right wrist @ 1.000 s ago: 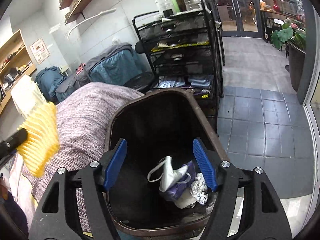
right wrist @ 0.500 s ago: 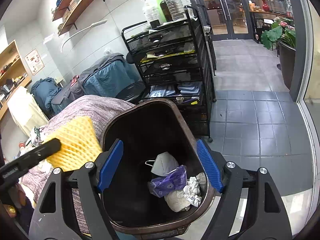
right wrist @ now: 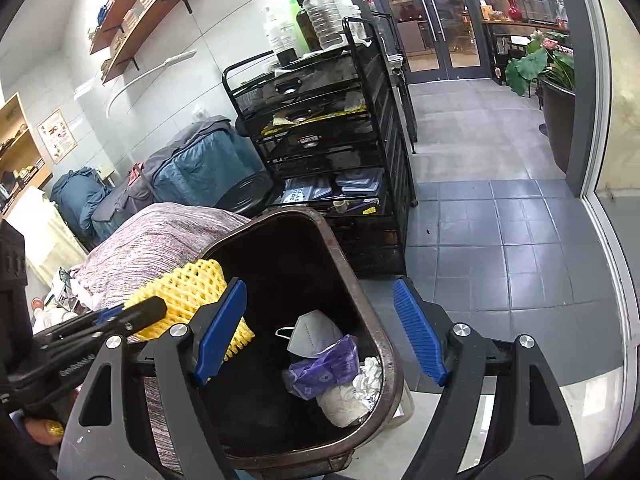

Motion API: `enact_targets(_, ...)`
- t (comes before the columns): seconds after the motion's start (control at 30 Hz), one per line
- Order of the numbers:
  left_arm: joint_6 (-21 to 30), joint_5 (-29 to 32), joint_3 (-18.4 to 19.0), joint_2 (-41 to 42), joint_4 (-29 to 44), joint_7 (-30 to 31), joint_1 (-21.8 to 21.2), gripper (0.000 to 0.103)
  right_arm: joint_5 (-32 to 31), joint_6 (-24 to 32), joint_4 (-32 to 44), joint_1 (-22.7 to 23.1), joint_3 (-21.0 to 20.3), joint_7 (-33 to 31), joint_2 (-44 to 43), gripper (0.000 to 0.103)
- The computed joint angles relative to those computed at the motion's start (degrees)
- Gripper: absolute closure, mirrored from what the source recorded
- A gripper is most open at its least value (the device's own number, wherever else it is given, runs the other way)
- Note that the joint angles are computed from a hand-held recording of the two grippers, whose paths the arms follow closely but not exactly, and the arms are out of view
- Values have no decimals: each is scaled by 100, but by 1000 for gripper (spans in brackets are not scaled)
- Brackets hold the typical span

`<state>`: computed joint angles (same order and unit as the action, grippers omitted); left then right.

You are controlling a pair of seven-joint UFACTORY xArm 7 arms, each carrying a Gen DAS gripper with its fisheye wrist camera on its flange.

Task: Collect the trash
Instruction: 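Lower the yellow foam net into the bin and open the left tool, then move both tools back over the remaining trash on the bed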

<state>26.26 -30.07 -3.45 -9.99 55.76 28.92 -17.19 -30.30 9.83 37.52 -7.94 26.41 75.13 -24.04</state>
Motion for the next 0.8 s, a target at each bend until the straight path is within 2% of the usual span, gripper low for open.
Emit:
enact_targets(0.03,-65,89,-29,17,-14,-67,23,76,0,11,0,1,-2,2,-3,27)
enact_targets(0.07,-112,147,-43,26,-31,-82,31,68,0,22,-2,7,-10,-1,-7,27)
enact_targets(0.17,-445,346,-91,-32,-189,-211,51,33,-10,31,2,3,-9,15,-5,27)
enact_targets(0.3,-696,277,-10,-131,-311,-138,-43,15,-46,30,24,-16,11,60,10,26)
enact_targets(0.5,-1031,307,97,-334,-453,-206,-142,6,-126,-14,32,-90,86,161,-36,24)
enact_targets(0.8,-1348,623,240,-804,-705,-499,-195,6,-215,-158,139,-284,279,328,23,17)
